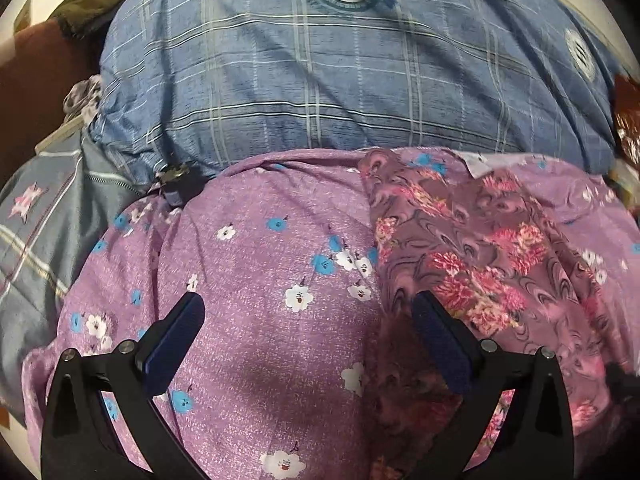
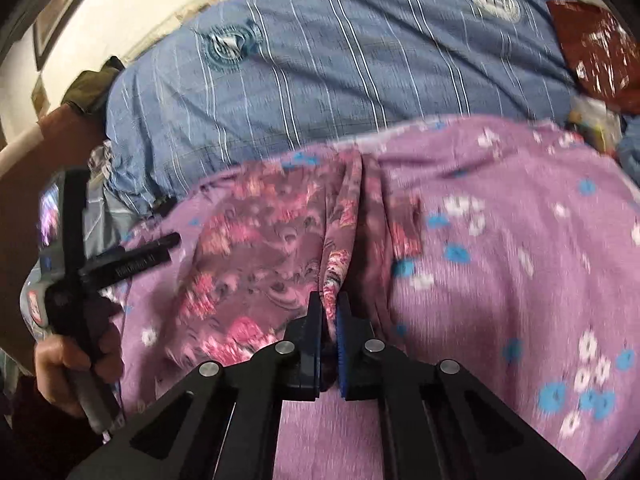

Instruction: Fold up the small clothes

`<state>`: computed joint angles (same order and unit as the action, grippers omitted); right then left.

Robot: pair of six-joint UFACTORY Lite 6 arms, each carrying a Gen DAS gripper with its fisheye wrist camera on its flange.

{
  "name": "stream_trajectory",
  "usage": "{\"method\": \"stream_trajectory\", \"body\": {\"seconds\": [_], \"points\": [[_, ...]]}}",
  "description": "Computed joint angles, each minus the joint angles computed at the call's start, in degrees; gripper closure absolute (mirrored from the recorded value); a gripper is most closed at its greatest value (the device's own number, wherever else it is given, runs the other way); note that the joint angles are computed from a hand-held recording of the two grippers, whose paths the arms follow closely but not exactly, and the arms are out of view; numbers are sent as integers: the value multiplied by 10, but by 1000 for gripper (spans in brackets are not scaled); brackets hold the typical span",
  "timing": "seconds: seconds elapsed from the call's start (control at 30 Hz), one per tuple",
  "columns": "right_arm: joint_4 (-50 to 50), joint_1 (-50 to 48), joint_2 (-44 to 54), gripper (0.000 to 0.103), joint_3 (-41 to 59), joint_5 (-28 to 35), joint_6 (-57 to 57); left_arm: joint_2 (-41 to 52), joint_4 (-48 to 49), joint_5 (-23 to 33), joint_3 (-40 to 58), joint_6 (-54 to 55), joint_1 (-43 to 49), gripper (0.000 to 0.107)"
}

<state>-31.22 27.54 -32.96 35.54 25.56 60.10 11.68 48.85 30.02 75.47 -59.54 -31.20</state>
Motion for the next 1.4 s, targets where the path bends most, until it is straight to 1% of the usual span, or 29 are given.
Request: {"method": "stream_trajectory", "body": {"seconds": [0.03, 0.07, 0.1, 0.13, 0.17, 0.2, 0.27, 0.3, 0.33, 0.4, 0.43, 0.47, 0.57, 0.6, 0.63, 0.67, 0.7, 0.73, 0.77, 0.8, 0.87, 0.93, 1.0, 1.03, 1.13, 1.23, 1.4], "points": [[0, -3, 31, 98, 1, 5, 3, 11, -11, 3, 9, 15, 0, 4], [23, -13, 65, 98, 12, 11, -18, 19, -28, 6, 16, 34, 2, 4], [71, -36, 86, 97, 11, 6, -58, 27, -49, 9, 24, 54, 4, 4], [114, -55, 84, 95, 10, -3, -93, 33, -69, 9, 29, 73, 7, 4], [133, -65, 66, 92, 15, -2, -115, 37, -75, 11, 33, 78, 7, 4], [128, -71, 50, 91, 25, 2, -122, 37, -65, 13, 33, 68, 4, 4], [77, -73, 42, 86, 65, 14, -105, 32, -38, 16, 29, 44, -4, 4], [80, -80, 57, 76, 96, 16, -120, 29, -33, 15, 28, 40, -6, 4], [105, -93, 87, 70, 137, 13, -156, 28, -31, 15, 29, 40, -7, 4], [118, -104, 158, 70, 213, 11, -180, 33, -36, 16, 33, 45, -9, 4], [140, -105, 207, 71, 263, 26, -204, 40, -45, 20, 39, 56, -10, 4], [183, -116, 267, 73, 314, 18, -251, 53, -53, 28, 49, 70, -10, 4], [312, -151, 434, 75, 457, 44, -354, 91, -15, 66, 66, 58, -24, 4], [338, -161, 494, 77, 503, 67, -373, 90, 0, 61, 59, 48, -27, 4], [341, -166, 554, 77, 547, 92, -373, 85, 16, 56, 53, 38, -29, 4], [356, -174, 594, 77, 566, 94, -387, 85, 16, 61, 57, 44, -30, 4], [348, -175, 610, 77, 581, 89, -376, 82, 16, 61, 56, 47, -30, 4], [317, -167, 603, 77, 577, 84, -353, 71, 24, 57, 50, 38, -30, 4], [261, -148, 595, 75, 581, 103, -317, 54, 44, 49, 37, 13, -31, 4], [219, -133, 576, 71, 566, 105, -288, 40, 59, 44, 26, -5, -30, 4], [121, -96, 522, 73, 519, 102, -216, 12, 81, 37, 9, -38, -29, 4], [4, -46, 462, 73, 475, 132, -128, -15, 95, 25, -10, -66, -25, 4], [-63, -12, 424, 73, 454, 159, -78, -29, 108, 20, -22, -84, -23, 4], [-94, 14, 401, 73, 442, 185, -54, -38, 124, 20, -31, -100, -24, 4], [-146, 75, 367, 72, 436, 248, -21, -53, 163, 26, -47, -138, -31, 4], [-193, 125, 366, 70, 451, 307, 0, -63, 170, 17, -53, -146, -26, 4], [-216, 173, 372, 70, 477, 369, 13, -64, 162, 12, -52, -142, -17, 4]]}}
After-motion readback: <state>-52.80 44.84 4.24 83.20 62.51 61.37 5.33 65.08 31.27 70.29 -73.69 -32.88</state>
